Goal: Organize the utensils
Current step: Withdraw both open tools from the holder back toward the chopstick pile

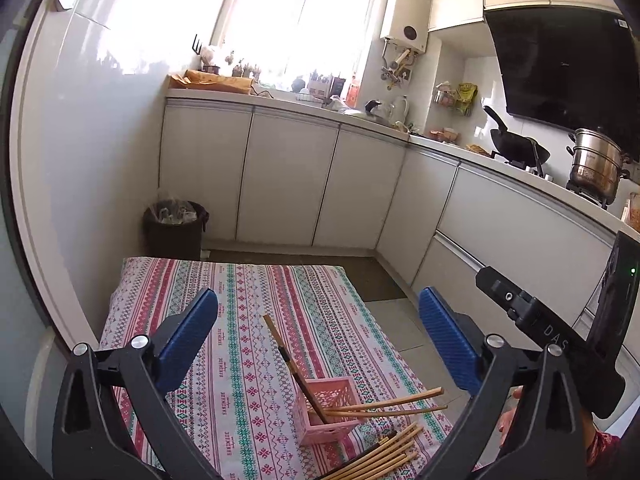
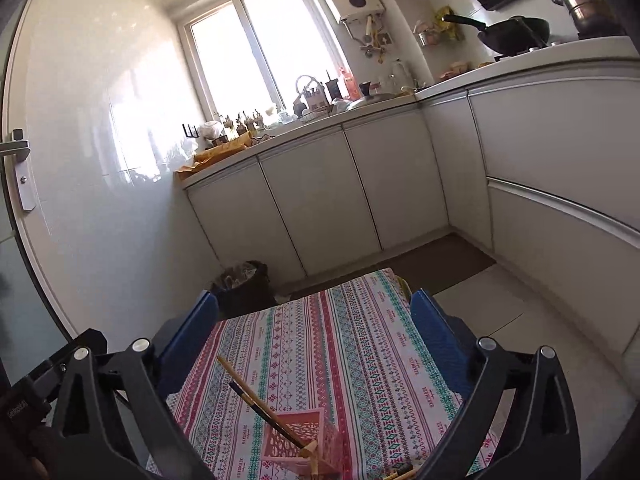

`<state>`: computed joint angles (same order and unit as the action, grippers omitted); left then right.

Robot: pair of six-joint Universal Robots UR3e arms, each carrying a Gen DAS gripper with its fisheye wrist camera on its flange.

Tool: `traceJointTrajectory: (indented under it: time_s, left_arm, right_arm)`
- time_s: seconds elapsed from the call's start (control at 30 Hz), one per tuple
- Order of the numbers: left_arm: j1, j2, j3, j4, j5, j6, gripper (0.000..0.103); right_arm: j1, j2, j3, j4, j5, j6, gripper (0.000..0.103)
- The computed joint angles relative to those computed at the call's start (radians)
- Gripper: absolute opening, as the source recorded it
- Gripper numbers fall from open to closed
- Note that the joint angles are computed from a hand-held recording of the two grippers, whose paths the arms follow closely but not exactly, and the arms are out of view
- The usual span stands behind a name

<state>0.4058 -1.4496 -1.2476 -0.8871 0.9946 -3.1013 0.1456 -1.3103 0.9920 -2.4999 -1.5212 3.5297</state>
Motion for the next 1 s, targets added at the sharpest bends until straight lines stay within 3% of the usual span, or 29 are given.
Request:
traceJointTrajectory:
  time_s: [0.23, 0.5, 0.73, 0.83, 1.0]
  left_arm:
    - [-0.024, 0.034, -0.025, -0.033, 0.017, 0.041, 0.096]
    - [-0.007, 0.189, -0.211, -0.141, 0.021, 0.148, 0.096]
    - [-0.091, 0.246, -0.329, -0.310, 0.112, 0.361, 0.096]
    - [-0.201, 0.195, -0.297, -0.451, 0.161, 0.538, 0.096]
    - [-0.391, 0.126, -0.314, -0.521, 0.276, 0.795, 0.096]
  right_arm:
    - [0.011, -0.095, 0.141, -0.027, -0.037, -0.091, 0.096]
    - [-0.026, -0.363, 0.492, -0.017, -0.017, -0.128, 0.096]
    - [-0.106, -0.639, 0.797, 0.180, 0.053, -0.199, 0.096]
    - [-0.217, -0.750, 0.873, 0.369, 0.187, -0.221, 0.096]
    - [-0.450, -0.933, 0.994, 0.720, 0.379, -0.273, 0.096]
